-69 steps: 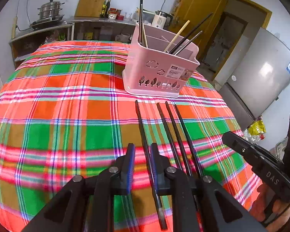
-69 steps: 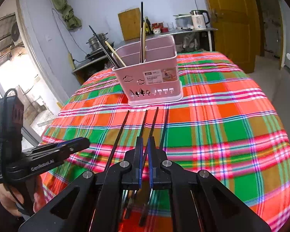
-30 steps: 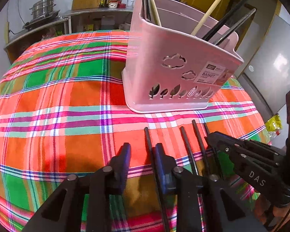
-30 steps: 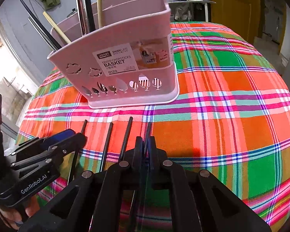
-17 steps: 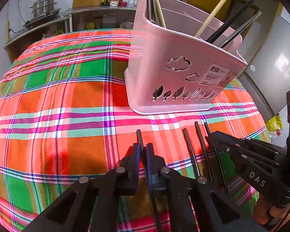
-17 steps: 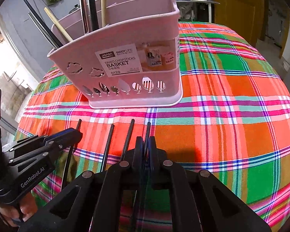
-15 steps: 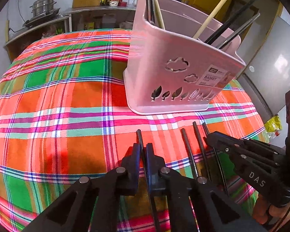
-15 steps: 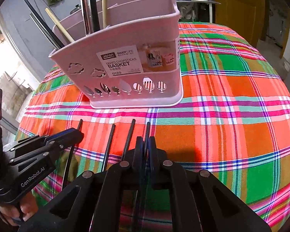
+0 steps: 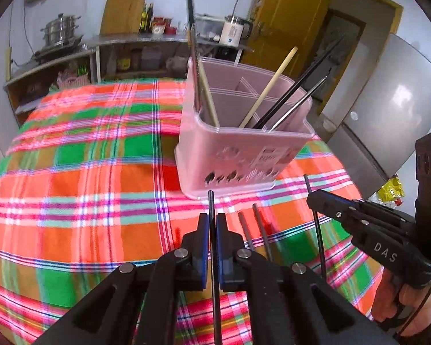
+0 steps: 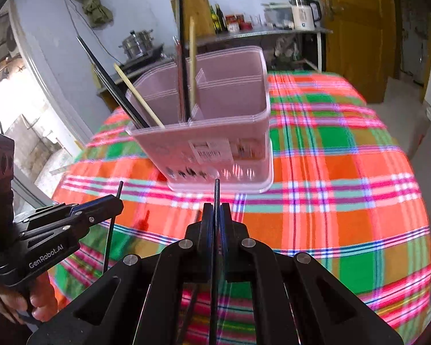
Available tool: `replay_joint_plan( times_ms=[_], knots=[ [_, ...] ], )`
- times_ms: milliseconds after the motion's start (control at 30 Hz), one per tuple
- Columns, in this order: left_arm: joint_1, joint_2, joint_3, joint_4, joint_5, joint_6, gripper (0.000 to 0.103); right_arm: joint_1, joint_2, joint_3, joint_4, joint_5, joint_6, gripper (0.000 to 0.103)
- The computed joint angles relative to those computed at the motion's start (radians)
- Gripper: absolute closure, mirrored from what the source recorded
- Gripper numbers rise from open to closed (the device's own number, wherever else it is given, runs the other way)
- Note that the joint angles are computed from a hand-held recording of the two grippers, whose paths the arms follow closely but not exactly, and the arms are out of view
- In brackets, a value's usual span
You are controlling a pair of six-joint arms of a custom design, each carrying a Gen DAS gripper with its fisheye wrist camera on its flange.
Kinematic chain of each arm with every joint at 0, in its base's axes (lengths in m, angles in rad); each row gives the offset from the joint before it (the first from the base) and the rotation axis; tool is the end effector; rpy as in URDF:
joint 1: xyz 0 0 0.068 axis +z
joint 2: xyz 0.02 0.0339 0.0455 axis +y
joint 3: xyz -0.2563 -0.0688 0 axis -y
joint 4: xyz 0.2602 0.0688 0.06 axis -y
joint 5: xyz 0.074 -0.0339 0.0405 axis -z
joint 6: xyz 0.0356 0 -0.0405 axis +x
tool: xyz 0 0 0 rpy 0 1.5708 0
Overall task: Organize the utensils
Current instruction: 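Close the left gripper on a black chopstick while the right gripper grasps another, then lift both held black chopsticks and carry them over the pink basket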
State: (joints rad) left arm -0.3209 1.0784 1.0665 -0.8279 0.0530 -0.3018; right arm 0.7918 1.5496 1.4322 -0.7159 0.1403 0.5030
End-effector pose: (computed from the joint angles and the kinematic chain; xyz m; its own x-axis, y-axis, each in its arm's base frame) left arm 0.2204 -0.0752 0.3147 -0.7782 -0.0541 -0.6257 0.1228 0.9639 -0.2361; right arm 0.2519 0.2480 0.3180 -0.7634 -0.0939 -0.6390 -0.3088 0.9220 0.2335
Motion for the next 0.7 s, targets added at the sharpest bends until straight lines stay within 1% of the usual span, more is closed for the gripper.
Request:
replay_joint_plan(
  times_ms=[200, 500, 700],
  knots=[
    [-0.02, -0.036, 0.107, -0.067, -0.014, 0.013, 0.099, 0.019, -0.065, 0.054, -0.034, 0.043, -0.015, 0.099],
    [-0.075, -0.033, 0.28, -0.138, -0.064, 0.015, 0.099, 0.065, -0.112, 0.151, -0.079, 0.118, -0.041, 0.099],
    [-0.103, -0.038, 0.333, -0.169, -0.094, 0.017, 0.099, 0.077, -0.141, 0.158, -0.083, 0.142, -0.047, 0.099]
  ],
)
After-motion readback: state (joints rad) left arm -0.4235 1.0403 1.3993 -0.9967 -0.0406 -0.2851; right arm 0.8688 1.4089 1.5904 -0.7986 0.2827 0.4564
